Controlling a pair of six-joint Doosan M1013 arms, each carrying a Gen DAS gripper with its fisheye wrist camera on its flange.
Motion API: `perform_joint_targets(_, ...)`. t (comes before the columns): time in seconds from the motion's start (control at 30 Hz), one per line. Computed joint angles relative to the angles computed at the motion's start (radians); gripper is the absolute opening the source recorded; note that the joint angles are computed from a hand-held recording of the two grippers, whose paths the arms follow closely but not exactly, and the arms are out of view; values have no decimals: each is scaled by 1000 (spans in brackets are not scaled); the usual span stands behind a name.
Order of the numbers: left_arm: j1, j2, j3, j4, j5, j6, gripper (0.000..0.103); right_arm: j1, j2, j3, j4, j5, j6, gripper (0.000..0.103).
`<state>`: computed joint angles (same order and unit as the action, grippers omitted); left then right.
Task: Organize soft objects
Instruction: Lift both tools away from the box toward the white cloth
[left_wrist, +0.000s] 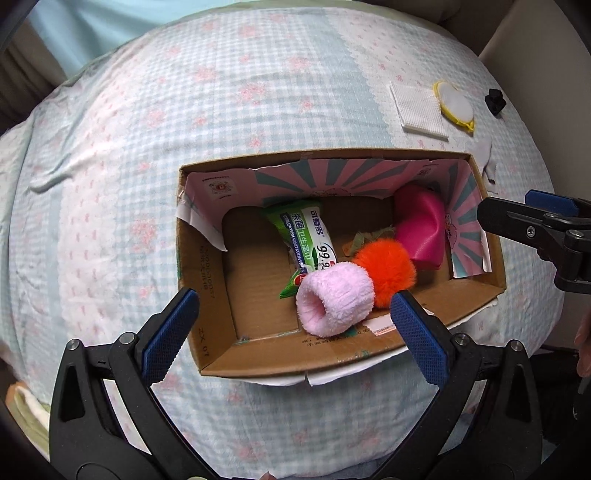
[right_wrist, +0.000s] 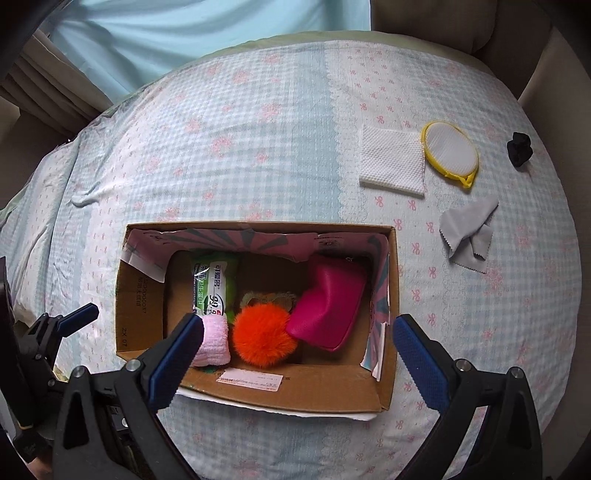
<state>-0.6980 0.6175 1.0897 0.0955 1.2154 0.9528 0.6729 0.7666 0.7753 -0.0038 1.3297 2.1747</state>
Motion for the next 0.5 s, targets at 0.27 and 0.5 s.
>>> perform_joint_targets(0.27, -34, -91, 24, 119, -12, -127, 103, 44, -90, 24, -171, -33, 58, 102)
perform_joint_targets(0.5, -91, -166, 18, 330, 3, -263, 103, 93, -175, 62, -361, -62, 129, 102)
